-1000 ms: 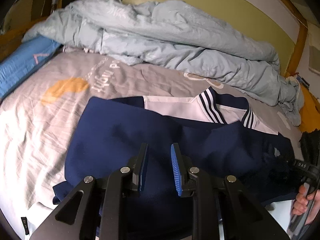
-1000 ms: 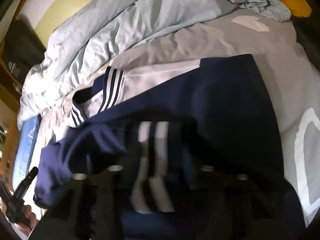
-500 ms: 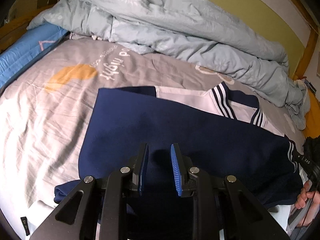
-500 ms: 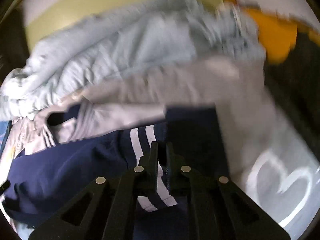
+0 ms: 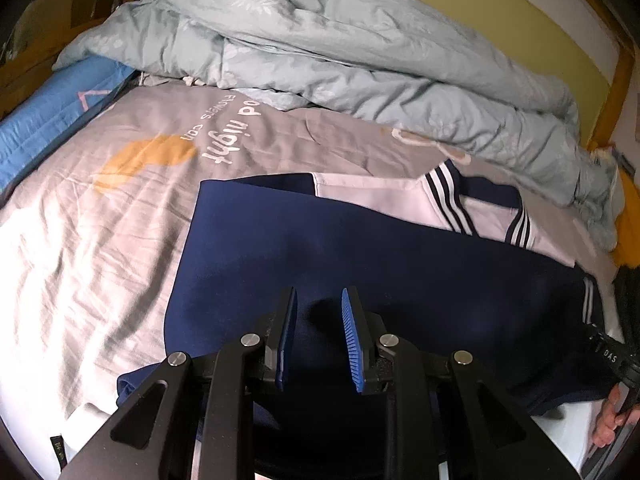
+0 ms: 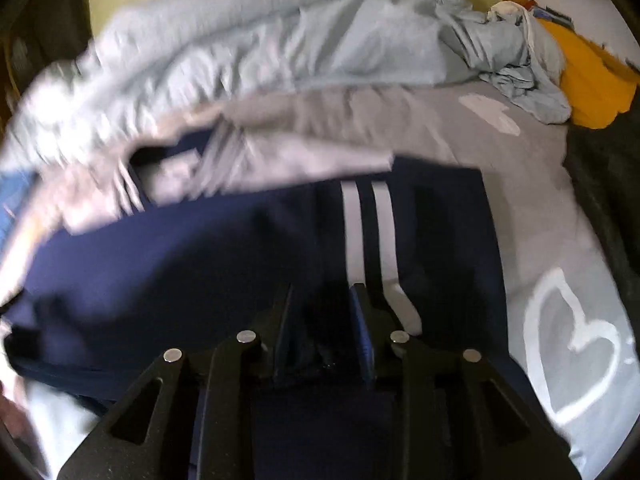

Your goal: Fold large clothes

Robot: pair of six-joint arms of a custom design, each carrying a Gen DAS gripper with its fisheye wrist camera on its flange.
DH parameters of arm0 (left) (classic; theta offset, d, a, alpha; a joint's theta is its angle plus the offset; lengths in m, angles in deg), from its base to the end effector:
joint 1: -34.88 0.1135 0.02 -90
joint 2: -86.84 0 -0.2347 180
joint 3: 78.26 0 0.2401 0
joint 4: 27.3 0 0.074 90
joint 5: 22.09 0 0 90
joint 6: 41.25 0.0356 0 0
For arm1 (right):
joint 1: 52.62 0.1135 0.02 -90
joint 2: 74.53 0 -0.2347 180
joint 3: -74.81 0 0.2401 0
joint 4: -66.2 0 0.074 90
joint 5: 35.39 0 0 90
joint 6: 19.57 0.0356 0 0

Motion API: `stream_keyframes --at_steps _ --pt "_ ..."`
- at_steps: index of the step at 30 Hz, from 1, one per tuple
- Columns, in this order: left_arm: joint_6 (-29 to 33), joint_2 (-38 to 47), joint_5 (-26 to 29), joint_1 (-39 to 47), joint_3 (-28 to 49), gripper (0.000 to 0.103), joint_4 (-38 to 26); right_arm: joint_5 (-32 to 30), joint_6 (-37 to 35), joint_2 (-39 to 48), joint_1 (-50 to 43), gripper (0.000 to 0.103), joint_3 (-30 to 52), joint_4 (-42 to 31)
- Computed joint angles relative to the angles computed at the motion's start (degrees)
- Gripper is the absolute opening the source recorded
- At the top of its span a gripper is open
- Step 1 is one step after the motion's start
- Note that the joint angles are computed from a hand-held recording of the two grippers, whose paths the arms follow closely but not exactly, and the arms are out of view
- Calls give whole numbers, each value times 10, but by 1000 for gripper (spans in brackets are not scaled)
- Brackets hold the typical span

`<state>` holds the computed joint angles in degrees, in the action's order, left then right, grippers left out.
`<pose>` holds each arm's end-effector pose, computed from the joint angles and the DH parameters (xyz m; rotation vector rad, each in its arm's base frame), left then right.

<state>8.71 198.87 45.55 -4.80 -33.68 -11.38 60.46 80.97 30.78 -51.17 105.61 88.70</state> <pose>0.2138 -0.1598 0.0256 -0.1717 2.3811 -0.1713 0.2135 0.0018 0.0223 0.2392 2.4607 -0.0367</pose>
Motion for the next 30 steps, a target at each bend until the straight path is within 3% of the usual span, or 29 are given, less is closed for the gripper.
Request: stream_keyframes --at_steps 2,6,9,12,16,19,22,24,25,28,29,30 --pt "12 29 -4 -18 46 25 -63 18 -5 6 7 28 -7 0" --pt "47 69 -19 -60 94 25 -126 -23 -9 -31 -26 28 -27 -12" --pt "44 70 -2 -66 76 25 -111 -27 -12 -19 -28 29 -24 -8" --pt "36 70 4 -68 53 25 -91 -14 -16 -13 -12 38 -20 -7" --pt "21 70 -36 -92 53 25 -101 -2 -20 -3 5 48 -13 -8" --pt "16 53 -55 -91 35 26 -77 -9 -21 -11 4 49 -18 -6" --pt "24 2 -75 -61 -15 30 -38 -11 -13 -47 6 49 -40 3" --pt "42 -34 -76 -9 -51 53 -9 -14 -9 -72 4 49 -55 8" --pt "54 -43 -73 18 -57 57 -4 -12 -7 -79 3 50 -57 6" --pt "107 -21 -59 102 -31 60 -14 -16 1 -86 -13 50 -57 -3" --pt "121 -9 -39 125 -25 60 -7 -19 4 -84 -17 50 -53 -8" --pt "139 8 13 163 -20 60 3 -25 3 -83 -23 50 -51 -12"
